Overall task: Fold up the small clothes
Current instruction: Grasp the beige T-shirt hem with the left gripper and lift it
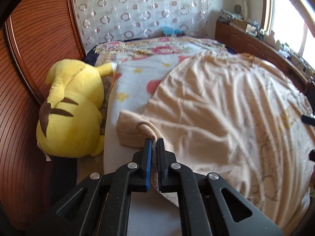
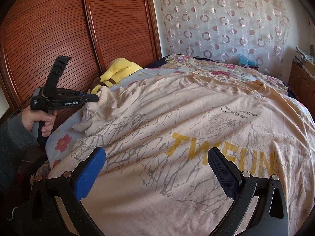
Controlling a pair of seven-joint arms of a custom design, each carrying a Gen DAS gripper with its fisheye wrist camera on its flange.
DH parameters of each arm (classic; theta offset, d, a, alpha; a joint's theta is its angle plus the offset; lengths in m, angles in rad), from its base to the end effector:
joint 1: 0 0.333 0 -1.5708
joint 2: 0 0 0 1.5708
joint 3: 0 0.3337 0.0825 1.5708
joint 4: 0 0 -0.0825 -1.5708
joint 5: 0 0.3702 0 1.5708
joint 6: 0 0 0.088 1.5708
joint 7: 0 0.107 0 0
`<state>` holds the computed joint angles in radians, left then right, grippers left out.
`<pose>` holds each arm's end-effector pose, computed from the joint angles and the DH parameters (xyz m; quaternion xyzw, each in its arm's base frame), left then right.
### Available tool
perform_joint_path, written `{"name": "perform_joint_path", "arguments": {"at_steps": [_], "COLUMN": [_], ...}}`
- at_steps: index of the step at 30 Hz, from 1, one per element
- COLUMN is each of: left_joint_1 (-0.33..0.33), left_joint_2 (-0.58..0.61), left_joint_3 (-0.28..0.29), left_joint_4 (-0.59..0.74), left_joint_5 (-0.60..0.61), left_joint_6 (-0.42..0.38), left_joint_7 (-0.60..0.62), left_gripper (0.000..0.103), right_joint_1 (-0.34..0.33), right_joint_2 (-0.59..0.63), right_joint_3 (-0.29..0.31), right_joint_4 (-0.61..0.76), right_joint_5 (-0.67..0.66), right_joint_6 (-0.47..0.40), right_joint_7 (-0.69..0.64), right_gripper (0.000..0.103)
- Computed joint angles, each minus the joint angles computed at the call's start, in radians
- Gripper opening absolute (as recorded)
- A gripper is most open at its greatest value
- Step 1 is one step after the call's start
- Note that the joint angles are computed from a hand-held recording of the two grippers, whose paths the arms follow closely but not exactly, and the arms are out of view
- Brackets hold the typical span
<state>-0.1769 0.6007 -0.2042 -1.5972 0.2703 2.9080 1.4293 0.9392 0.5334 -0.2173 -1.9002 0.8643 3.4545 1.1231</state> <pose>0.6925 -0.2596 0.3943 -0.5162 0.7792 -0.2927 0.2018 0.5340 0.3807 0.3597 -0.7086 0.5251 -0.2451 0.4026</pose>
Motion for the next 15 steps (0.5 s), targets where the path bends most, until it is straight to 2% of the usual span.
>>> {"name": "perform_joint_path", "arguments": {"at_steps": [5, 11, 15], "left_joint_1": [0.024, 0.056, 0.048], "left_joint_2": [-0.027, -0.007, -0.006], "left_joint_3": [-0.083, -0.234, -0.281], "left_joint_4": [0.008, 0.064, 0.069], "left_joint_5": [-0.034, -0.123, -0.178], "left_joint_6": [0.039, 0.024, 0.013], "left_joint_7": [0.068, 0.231, 0.313], "left_gripper": [0.006, 0.006, 0.006], "right_joint_1": [-0.040, -0.086, -0.087], "right_joint_2": [-0.024, -0.050, -0.048], "right_joint_3": [0.055, 0.124, 0.146], "right_joint_4": [-0.036, -0.070, -0.058], "right_joint_5": [0.018, 0.095, 0.184], "right_joint_6": [0.058, 0.134, 0.165], "right_joint_7": [-0.005, -0.055, -0.120], "right_gripper": [0.103, 0.103, 0.103]}}
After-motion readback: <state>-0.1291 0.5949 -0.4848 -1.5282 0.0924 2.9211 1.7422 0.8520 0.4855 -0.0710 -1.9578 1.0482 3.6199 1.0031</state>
